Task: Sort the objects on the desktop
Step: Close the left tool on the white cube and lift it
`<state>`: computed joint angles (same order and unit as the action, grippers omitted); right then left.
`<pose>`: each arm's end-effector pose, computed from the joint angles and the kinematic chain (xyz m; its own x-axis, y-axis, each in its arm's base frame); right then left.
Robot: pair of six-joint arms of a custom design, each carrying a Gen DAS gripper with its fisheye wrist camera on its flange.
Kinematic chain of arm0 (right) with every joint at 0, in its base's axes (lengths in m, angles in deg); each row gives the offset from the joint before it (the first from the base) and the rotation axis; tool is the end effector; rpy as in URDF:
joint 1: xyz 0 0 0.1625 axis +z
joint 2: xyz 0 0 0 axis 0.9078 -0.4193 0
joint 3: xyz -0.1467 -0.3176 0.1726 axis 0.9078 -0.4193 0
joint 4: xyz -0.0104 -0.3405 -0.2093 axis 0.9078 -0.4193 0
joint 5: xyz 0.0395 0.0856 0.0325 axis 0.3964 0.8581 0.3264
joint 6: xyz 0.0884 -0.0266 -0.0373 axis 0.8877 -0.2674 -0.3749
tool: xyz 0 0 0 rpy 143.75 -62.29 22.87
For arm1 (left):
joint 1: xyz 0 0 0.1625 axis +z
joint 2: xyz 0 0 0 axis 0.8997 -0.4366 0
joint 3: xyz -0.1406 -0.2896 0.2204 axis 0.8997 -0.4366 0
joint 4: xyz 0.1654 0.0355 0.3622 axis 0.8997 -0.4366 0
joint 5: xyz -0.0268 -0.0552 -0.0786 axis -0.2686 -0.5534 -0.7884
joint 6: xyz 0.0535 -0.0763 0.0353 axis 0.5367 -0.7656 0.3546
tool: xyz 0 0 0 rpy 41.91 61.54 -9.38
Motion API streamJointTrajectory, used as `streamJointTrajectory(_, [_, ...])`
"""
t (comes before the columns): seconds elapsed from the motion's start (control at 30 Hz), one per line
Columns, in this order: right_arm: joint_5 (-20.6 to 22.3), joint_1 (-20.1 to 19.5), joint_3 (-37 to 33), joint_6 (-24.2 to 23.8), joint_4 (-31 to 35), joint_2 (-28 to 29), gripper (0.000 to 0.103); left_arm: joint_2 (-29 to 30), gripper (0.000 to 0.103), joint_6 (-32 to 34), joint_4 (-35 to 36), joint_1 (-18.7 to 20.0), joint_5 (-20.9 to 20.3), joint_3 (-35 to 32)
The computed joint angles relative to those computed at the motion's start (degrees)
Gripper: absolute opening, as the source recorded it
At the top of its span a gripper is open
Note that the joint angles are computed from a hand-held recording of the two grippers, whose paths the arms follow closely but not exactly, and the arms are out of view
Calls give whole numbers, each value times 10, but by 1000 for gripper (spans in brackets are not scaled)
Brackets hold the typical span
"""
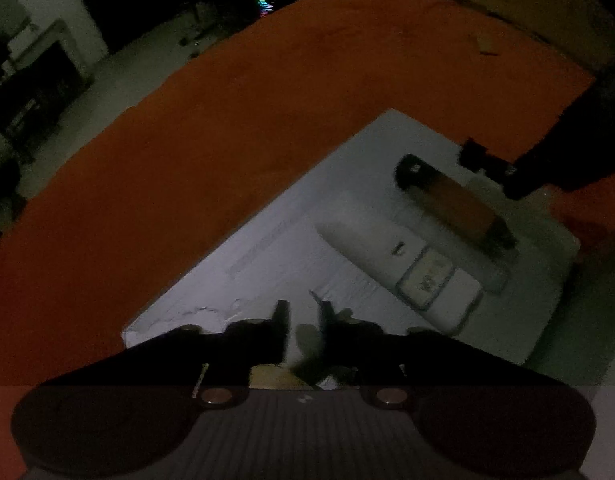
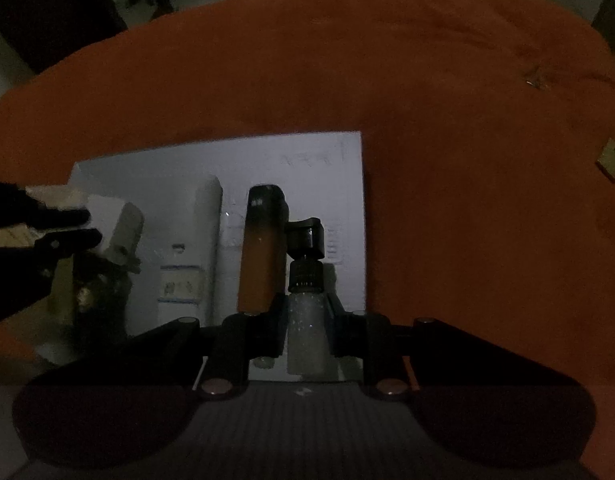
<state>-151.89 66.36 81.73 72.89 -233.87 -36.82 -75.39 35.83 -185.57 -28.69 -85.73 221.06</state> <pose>0.2759 -0.2037 0.0467 -0.7950 -0.0694 0.6026 -0.2407 0.9479 -0.2085 -0.0813 -0.2990 0.1931 -0.3626 0.6889 -0.6276 0.7860 0.5879 0.1912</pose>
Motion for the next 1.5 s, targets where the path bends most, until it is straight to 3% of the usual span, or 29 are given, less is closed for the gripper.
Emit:
streamJointTrajectory(0.03, [0,-1,0,1,4,0,22,3,86,-6,-9,-9,12,8])
streamJointTrajectory(0.07, [-1,-2,-1,5,6,1,22,4,103,-9,-18,-19,22,18])
streamJointTrajectory(0.2, [5,-10,-4,8,1,8,22,47,103,-27,-33,-27,39,24])
streamJointTrajectory(0.3, [8,-10,-4,5,5,9,22,58,102,-41,9,-25,43,17])
streamJointTrajectory(0.33, [9,-10,-5,4,8,8,22,64,97,-47,20,-26,43,15])
streamJointTrajectory(0.37, [10,-9,-4,4,10,7,22,62,78,-52,33,-27,41,14])
streamJointTrajectory(0.4, [11,-8,-4,4,12,6,22,53,73,-57,47,-28,38,14])
streamJointTrajectory(0.47, [11,-6,-3,6,16,4,22,35,54,-67,74,-30,31,14])
streamJointTrajectory(0.57, [12,-5,0,8,21,2,22,-4,35,-83,127,-33,13,2])
streamJointTrajectory(0.63, [14,-5,1,9,21,1,22,-15,32,-90,144,-40,8,1])
streamJointTrajectory(0.8, [16,-5,3,5,19,2,22,-48,32,-108,186,-63,0,3])
streamJointTrajectory(0.83, [15,-5,3,6,20,1,22,-56,38,-113,194,-69,1,6])
streamJointTrajectory(0.9, [15,-6,3,5,19,0,22,-69,67,-108,198,-78,14,15])
streamJointTrajectory(0.93, [14,-7,3,6,19,1,22,-75,88,-104,199,-82,22,20])
streamJointTrajectory(0.97, [14,-7,3,7,20,1,22,-80,93,-99,199,-86,30,24])
streamJointTrajectory(1.13, [11,-9,-1,9,17,7,22,-77,99,-83,170,-86,25,28])
streamJointTrajectory(1.23, [11,-12,-3,7,0,15,22,-36,100,-107,118,-65,21,24])
streamJointTrajectory(1.4, [12,-22,1,5,-41,25,22,60,102,-256,78,-11,3,-22])
streamJointTrajectory(1.5, [11,-24,2,3,-43,23,22,87,96,-345,79,24,-8,-50])
